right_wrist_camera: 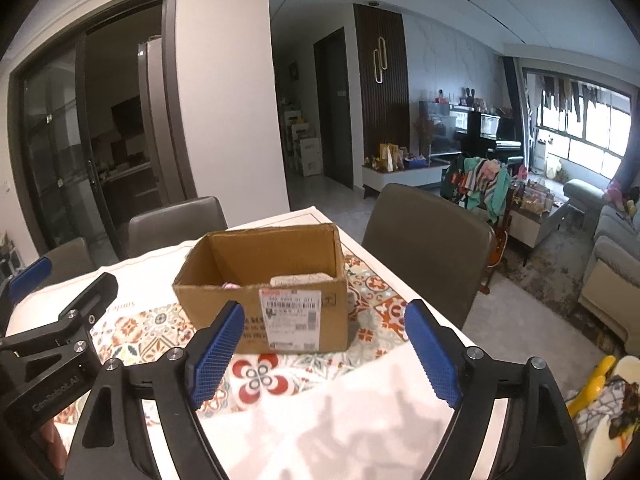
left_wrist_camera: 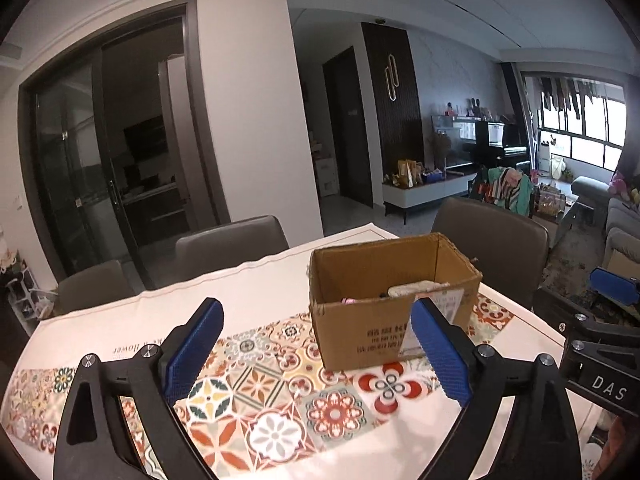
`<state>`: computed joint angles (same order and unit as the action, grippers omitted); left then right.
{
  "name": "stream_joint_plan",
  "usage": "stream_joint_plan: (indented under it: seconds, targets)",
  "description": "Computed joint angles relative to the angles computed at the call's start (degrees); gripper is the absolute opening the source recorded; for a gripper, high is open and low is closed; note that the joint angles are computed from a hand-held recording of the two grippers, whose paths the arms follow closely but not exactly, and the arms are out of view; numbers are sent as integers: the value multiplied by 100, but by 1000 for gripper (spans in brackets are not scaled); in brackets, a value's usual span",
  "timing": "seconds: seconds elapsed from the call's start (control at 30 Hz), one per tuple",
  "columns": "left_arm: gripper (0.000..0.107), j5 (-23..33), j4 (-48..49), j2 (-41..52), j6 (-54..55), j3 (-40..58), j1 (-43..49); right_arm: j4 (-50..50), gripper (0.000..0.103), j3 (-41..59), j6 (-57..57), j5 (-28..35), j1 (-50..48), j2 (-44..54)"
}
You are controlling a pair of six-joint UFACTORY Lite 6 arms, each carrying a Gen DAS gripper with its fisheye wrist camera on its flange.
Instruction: Organize soft objects
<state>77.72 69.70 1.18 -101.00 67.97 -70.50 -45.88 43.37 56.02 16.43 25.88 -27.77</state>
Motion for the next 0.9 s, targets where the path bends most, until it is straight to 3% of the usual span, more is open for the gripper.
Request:
stream_joint_plan:
  seconds: [0.2, 0.67, 0.9]
  targets:
    - [99, 449, -219, -172, -470, -294, -638, -351, 86, -611, 446, 512, 396, -916]
    - [103, 1367, -509, 15, -1215, -362, -1906, 629, 86, -1602, -407, 1125, 724, -2608]
    - [103, 1566, -672, 107, -1513, -381, -2236, 98, 86, -1924, 227, 1809, 1435, -3279]
